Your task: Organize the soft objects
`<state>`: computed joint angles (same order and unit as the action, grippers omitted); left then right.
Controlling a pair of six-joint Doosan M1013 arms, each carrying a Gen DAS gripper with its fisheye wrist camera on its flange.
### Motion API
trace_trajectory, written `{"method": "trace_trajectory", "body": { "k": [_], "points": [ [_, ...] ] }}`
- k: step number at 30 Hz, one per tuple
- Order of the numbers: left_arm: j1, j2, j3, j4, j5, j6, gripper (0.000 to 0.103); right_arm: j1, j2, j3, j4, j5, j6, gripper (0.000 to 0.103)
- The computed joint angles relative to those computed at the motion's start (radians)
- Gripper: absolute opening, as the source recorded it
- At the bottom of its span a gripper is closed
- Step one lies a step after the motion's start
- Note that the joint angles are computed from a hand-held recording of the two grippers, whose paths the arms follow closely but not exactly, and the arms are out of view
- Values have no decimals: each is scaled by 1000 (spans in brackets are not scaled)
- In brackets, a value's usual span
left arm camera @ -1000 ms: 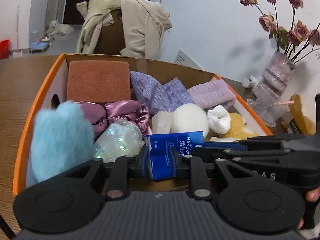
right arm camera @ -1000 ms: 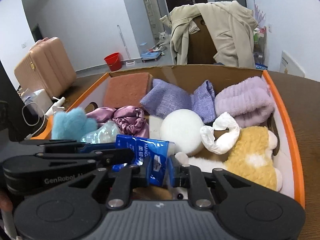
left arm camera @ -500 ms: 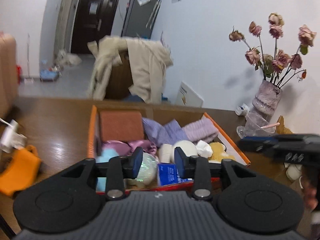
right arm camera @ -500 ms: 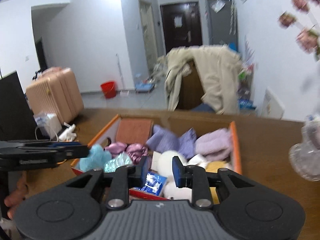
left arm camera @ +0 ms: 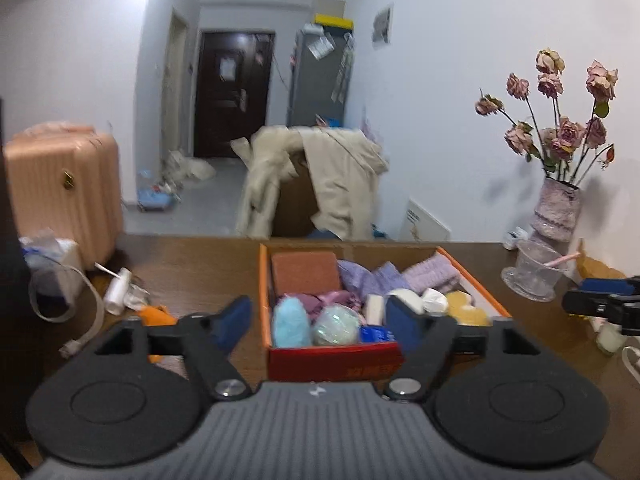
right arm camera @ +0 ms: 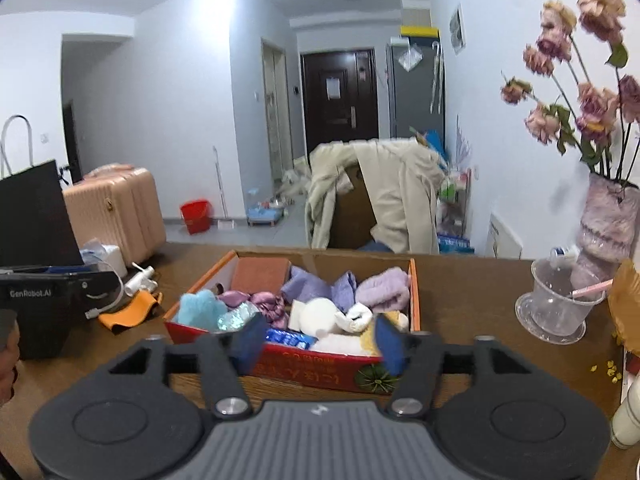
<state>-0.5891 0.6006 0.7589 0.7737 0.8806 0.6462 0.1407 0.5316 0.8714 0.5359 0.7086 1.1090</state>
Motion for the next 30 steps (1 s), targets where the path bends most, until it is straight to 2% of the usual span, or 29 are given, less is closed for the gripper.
{"method": "trace_trajectory", "body": {
  "k": [2, 3, 4, 6, 8, 10, 13, 19, 25, 28, 30],
  "points": [
    [-18, -23, 56, 104, -11, -70, 92, -1, -33, 73, 72, -72, -76, 74],
    [-27, -35, 91, 168, -24, -124, 103, 0, -53, 124, 135, -132, -145, 85],
    [-38, -51, 138, 262, -43, -210, 103, 1, -71, 173, 204, -193, -223, 95],
    [-59, -70, 211, 431, -42, -360, 103, 12, -109, 282, 390, -351, -426, 101],
    [-68, -81, 243, 451, -45, -383, 103, 24, -130, 348, 536, -442, -581, 101],
    [-75, -92, 274, 470, -50, -428, 103, 25, -140, 379, 603, -461, -632, 101],
    [-83, -104, 306, 493, -52, -462, 103, 27, -153, 412, 609, -480, -612, 101],
    [-98, -122, 339, 542, -53, -502, 103, 28, -181, 459, 709, -493, -709, 101],
    [-132, -156, 405, 619, -20, -595, 103, 37, -235, 536, 975, -532, -989, 101],
    [-157, -183, 456, 630, 3, -640, 103, 41, -270, 581, 914, -535, -953, 102],
    [-171, -204, 492, 605, 11, -639, 103, 42, -297, 627, 1030, -524, -1056, 102]
  ]
}}
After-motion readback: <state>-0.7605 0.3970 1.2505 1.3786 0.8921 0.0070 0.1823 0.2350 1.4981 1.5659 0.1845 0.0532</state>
